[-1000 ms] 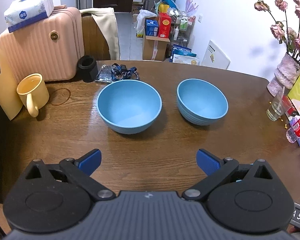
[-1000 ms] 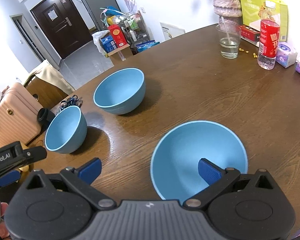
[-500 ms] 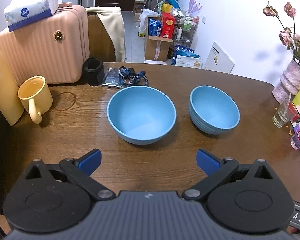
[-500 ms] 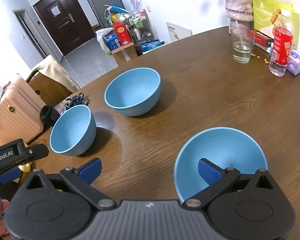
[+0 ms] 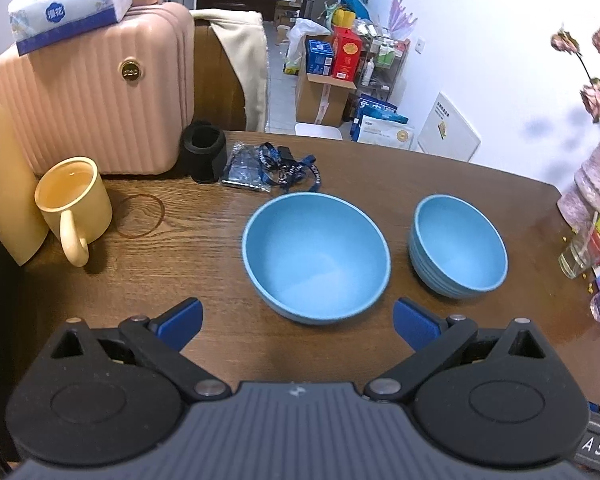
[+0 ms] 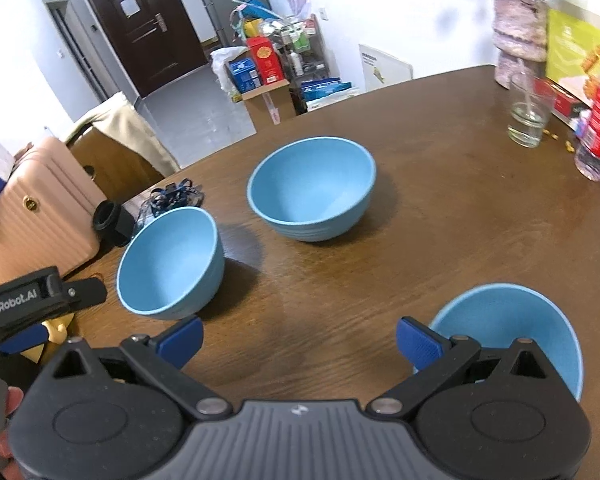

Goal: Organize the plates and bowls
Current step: 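Lower both open tools onto the rim of the blue bowl by the yellow mug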

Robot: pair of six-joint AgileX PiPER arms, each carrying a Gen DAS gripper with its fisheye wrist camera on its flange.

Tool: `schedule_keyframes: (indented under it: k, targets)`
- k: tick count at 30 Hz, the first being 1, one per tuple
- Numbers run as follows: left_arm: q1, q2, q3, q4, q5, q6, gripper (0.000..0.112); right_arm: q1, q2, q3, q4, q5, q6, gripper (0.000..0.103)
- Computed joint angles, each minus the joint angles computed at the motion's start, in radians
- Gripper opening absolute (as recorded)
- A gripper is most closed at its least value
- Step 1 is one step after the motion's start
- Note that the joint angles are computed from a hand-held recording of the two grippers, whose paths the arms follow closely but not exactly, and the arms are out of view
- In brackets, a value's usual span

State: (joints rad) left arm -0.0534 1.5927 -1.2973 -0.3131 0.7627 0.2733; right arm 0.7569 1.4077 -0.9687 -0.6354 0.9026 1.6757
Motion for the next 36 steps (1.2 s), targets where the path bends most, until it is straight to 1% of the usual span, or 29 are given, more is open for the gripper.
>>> schedule_keyframes:
  k: [7, 12, 16, 21, 26, 30, 32, 33, 35, 36]
  targets:
    - [0.058, 0.113, -0.116, -0.043, 0.028, 0.038, 0.103, -0.056, 0.13, -0.141, 0.032, -0.031, -0.11, 0.103]
    - [0.071, 0.215, -0.242, -0.008, 0.066, 0.016, 0.103, -0.108, 0.213, -0.221, 0.071, -0.078, -0.173, 0.103]
    - [0.073, 0.31, -0.369, 0.025, 0.116, -0.002, 0.103, -0.149, 0.291, -0.293, 0.109, -0.108, -0.227, 0.103]
    - [0.066, 0.411, -0.493, 0.054, 0.155, -0.022, 0.103, -0.186, 0.39, -0.387, 0.147, -0.099, -0.272, 0.102]
    - [0.053, 0.51, -0.603, 0.077, 0.196, -0.059, 0.103, -0.226, 0.471, -0.446, 0.18, -0.129, -0.318, 0.089]
    - [0.043, 0.568, -0.657, 0.099, 0.206, -0.078, 0.102, -0.244, 0.524, -0.489, 0.205, -0.133, -0.346, 0.082]
    - [0.042, 0.595, -0.685, 0.096, 0.214, -0.078, 0.098, -0.249, 0.545, -0.507, 0.218, -0.136, -0.365, 0.072]
    - [0.04, 0.609, -0.701, 0.1, 0.22, -0.082, 0.096, -0.252, 0.553, -0.515, 0.223, -0.135, -0.374, 0.07]
    - [0.036, 0.634, -0.728, 0.104, 0.232, -0.088, 0.088, -0.259, 0.579, -0.543, 0.234, -0.127, -0.396, 0.062]
    - [0.035, 0.646, -0.743, 0.103, 0.239, -0.088, 0.086, -0.262, 0.587, -0.552, 0.24, -0.127, -0.407, 0.06]
